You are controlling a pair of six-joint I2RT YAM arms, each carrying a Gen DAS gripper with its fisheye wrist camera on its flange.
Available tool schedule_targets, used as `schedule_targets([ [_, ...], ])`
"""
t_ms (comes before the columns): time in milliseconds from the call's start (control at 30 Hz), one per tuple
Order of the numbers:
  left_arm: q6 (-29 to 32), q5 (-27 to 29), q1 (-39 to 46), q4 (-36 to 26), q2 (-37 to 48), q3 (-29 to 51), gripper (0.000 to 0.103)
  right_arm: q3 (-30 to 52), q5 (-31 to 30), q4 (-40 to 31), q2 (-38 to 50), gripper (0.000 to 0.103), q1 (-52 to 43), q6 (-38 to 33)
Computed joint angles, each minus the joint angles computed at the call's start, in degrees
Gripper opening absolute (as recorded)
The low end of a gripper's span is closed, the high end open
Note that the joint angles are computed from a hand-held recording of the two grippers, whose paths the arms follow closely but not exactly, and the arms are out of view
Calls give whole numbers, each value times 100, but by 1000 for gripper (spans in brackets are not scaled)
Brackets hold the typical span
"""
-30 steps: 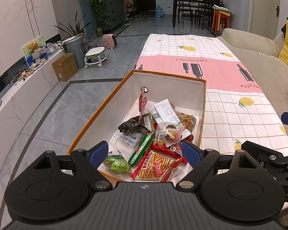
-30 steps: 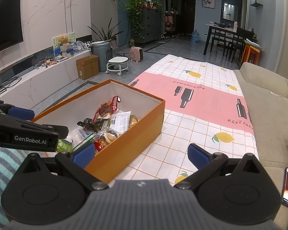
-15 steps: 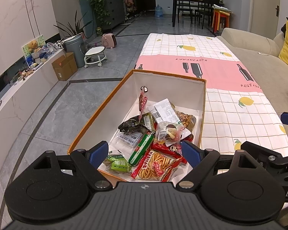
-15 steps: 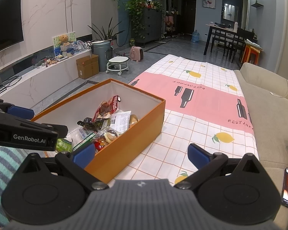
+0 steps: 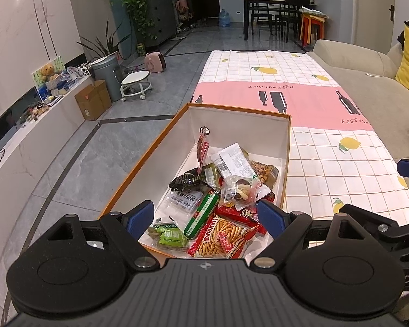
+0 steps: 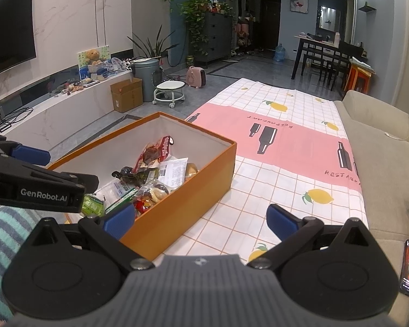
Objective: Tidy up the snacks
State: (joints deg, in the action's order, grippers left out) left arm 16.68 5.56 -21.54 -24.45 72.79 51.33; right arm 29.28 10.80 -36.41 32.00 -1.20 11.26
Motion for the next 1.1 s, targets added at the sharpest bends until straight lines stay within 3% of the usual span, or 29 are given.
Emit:
schedule_targets([
  [1100,122,-7,-38,23,-151,-36,100,36,-136,-57,-28,99,-125,-85],
])
